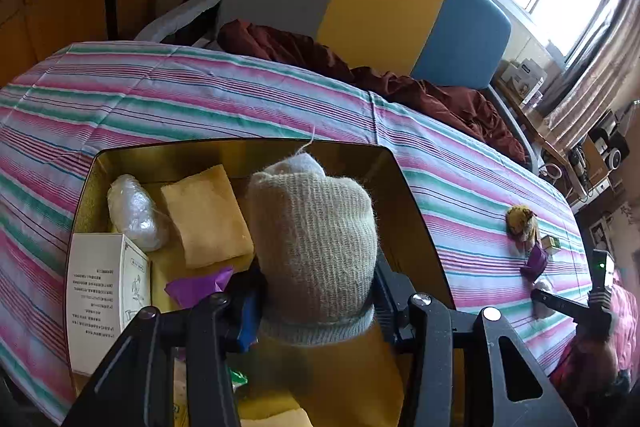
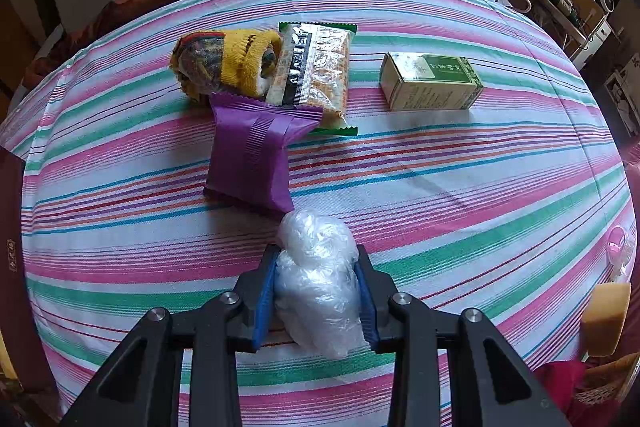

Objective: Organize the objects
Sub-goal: 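Lower the white sock into the gold tray and open the left tool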

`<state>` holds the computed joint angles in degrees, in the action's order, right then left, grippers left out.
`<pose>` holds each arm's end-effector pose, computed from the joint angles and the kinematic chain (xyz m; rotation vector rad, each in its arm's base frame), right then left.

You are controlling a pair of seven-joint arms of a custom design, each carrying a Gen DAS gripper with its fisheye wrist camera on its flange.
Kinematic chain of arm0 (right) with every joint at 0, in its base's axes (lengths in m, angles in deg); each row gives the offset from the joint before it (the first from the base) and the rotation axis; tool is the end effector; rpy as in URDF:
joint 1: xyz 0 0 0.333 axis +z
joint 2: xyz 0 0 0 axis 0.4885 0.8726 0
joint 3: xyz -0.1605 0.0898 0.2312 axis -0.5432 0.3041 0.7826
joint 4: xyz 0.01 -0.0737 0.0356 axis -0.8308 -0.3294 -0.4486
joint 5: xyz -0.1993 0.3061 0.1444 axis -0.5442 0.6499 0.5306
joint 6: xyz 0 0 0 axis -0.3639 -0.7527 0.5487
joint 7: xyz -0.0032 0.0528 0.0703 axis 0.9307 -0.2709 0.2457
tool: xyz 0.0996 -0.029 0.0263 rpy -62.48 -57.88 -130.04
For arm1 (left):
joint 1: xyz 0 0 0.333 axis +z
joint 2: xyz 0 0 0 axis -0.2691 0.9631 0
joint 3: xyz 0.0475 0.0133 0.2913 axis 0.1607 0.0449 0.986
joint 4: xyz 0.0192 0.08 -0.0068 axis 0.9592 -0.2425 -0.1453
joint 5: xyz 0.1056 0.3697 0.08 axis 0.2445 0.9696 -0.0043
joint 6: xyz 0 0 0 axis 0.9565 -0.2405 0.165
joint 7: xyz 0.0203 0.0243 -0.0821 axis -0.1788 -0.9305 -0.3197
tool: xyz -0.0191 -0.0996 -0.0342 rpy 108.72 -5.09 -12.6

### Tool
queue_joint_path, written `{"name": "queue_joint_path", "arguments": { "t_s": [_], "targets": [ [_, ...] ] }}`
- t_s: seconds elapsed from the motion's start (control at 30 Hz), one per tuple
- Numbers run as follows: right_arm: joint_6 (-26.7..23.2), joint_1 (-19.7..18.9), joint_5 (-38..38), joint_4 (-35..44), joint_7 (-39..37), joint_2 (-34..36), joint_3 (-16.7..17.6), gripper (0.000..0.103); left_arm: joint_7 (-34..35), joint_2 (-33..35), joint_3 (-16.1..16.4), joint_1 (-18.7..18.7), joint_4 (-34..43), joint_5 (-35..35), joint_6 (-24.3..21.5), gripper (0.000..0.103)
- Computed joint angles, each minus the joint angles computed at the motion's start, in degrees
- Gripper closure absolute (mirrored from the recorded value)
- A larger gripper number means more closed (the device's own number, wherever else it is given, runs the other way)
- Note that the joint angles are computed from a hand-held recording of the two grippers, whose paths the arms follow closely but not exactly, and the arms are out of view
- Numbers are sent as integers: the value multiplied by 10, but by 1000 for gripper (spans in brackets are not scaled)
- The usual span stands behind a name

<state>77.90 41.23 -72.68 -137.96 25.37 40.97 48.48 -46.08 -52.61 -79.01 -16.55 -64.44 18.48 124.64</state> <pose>0.5760 0.1470 0.4591 -2.2891 1.7372 -0.2973 0.3667 -0.1399 0.5249 -2.3510 1.3114 -0.7721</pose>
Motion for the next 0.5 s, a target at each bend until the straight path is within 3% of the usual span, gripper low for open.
{"name": "queue_joint_path", "arguments": {
  "t_s": [0.33,0.5],
  "targets": [
    [2,5,-5,-1,10,1,3,68,-5,127,12,38,48,27,26,55],
    [1,3,-3,3,6,4,2,68,-18,175,13,50,81,74,-7,50]
  ]
}}
